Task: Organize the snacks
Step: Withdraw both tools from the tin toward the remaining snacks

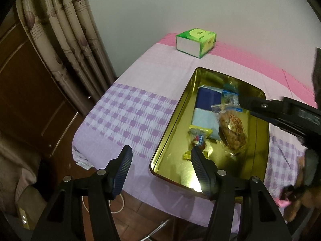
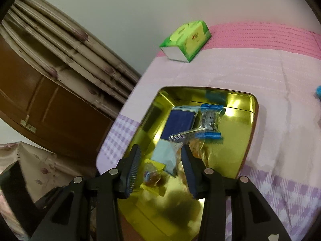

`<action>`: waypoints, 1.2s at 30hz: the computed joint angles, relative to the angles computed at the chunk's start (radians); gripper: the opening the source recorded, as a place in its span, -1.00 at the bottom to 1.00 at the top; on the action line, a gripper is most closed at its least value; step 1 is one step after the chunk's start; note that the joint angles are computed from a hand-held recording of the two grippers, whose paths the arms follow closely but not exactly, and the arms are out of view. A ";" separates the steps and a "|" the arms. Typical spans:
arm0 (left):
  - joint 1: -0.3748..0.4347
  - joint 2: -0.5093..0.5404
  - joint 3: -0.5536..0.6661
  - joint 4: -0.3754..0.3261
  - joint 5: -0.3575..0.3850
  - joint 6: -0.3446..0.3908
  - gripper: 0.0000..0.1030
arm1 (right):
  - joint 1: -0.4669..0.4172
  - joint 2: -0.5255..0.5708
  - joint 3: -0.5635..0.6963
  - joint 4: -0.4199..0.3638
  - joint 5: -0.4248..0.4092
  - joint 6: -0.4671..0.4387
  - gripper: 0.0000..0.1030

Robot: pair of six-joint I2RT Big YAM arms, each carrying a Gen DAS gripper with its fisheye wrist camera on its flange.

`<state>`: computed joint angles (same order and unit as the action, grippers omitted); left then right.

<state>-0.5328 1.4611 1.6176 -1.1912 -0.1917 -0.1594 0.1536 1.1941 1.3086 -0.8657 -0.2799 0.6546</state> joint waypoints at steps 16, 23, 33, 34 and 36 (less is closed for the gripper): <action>-0.050 -0.028 -0.026 0.029 -0.049 0.055 0.27 | -0.131 -0.532 -0.250 -0.297 0.377 -0.128 0.31; -0.107 -0.036 -0.022 0.025 -0.008 0.130 0.27 | -0.568 -0.724 -0.347 -0.447 0.297 -0.386 0.33; -0.272 0.105 0.194 -0.090 0.188 0.233 0.27 | -0.983 -0.806 -0.428 -0.446 0.086 -0.590 0.33; -0.290 0.124 0.214 -0.101 0.206 0.246 0.27 | -0.997 -0.808 -0.431 -0.447 0.074 -0.597 0.34; -0.339 0.160 0.247 -0.110 0.229 0.296 0.27 | -1.025 -0.802 -0.436 -0.459 0.046 -0.609 0.37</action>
